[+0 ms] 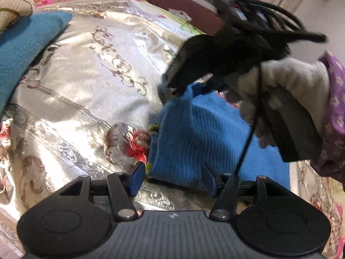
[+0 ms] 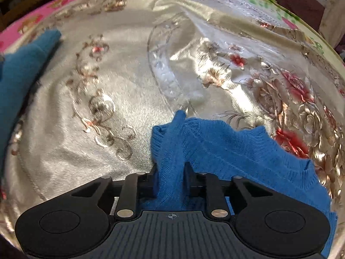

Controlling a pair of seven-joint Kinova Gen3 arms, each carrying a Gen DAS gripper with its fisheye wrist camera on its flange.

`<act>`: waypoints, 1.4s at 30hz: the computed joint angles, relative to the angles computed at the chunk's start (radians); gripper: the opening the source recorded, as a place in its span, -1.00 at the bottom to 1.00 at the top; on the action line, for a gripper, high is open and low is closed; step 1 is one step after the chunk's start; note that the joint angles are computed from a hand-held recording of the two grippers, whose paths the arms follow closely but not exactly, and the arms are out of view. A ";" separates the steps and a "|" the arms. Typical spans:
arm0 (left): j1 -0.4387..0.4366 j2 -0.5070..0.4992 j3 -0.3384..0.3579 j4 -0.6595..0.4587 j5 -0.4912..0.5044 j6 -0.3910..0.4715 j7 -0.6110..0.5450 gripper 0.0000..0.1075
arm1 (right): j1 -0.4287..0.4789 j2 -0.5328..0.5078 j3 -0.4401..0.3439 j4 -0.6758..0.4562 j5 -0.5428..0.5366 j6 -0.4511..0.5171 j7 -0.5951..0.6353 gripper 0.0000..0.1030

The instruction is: Fold small clothes

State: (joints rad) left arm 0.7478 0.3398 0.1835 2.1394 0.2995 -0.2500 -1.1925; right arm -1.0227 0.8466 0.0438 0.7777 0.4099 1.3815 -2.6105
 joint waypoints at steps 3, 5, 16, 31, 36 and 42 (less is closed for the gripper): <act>0.073 -0.005 -0.060 0.006 0.112 -0.027 -0.075 0.25 | 0.008 -0.079 -0.039 0.120 0.050 -0.072 -0.080 -0.70; 0.163 -0.010 -0.137 0.006 0.194 -0.039 -0.148 0.32 | 0.037 -0.136 -0.105 0.212 0.113 -0.123 -0.162 -0.70; 0.500 0.057 -0.437 -0.074 0.503 -0.039 -0.486 0.63 | 0.092 -0.324 -0.211 0.532 0.251 -0.338 -0.427 -0.71; 0.318 0.071 -0.170 -0.259 -0.010 0.036 -0.253 -0.46 | 0.297 -0.690 -0.505 1.060 0.560 -0.427 -1.026 -0.71; 0.327 0.144 -0.097 -0.403 -0.084 0.134 -0.305 -0.46 | 0.353 -0.837 -0.546 1.282 0.558 -0.477 -1.230 -0.71; 0.421 0.257 -0.175 -0.589 0.034 0.333 -0.453 -0.46 | 0.458 -0.897 -0.632 1.484 0.587 -0.608 -1.474 -0.71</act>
State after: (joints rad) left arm 1.1685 0.5969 0.0082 1.5500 0.3331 0.0835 -1.6454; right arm -0.5649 -0.0499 -0.5880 2.2614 0.9973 0.7735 -4.0842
